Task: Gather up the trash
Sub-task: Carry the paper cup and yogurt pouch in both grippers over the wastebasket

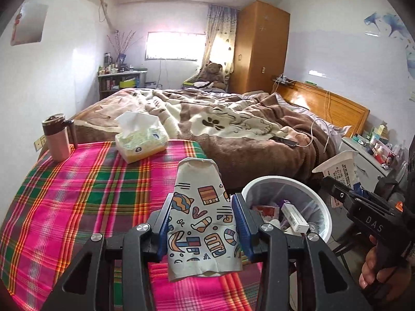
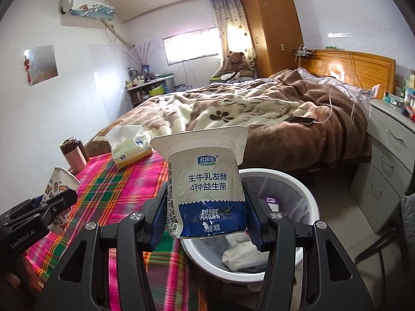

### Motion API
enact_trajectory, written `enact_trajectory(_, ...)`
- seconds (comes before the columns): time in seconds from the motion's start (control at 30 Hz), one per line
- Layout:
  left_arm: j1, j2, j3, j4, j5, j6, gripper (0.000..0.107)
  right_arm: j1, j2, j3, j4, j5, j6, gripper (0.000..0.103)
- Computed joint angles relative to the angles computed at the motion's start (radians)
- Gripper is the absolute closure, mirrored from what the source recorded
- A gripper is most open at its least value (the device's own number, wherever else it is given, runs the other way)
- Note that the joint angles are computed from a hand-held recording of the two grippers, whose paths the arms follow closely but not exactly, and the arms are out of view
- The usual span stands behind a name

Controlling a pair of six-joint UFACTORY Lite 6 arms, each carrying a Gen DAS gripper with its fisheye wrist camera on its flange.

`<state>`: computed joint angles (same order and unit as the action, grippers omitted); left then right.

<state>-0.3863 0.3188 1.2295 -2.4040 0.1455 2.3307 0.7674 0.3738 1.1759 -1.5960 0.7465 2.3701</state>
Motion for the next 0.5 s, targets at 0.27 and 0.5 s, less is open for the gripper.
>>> enact_trajectory(0.27, -0.090, 0.112, 0.146, 0.349, -0.013, -0.352, 0.063, -0.046, -0.071, -0.108, 0.044, 0.020, 0.015, 0.049)
enact_trajectory(0.5, -0.166, 0.218, 0.291, 0.582, -0.057, -0.582, 0.063, -0.090, -0.103, -0.171, 0.044, -0.008, 0.043, 0.049)
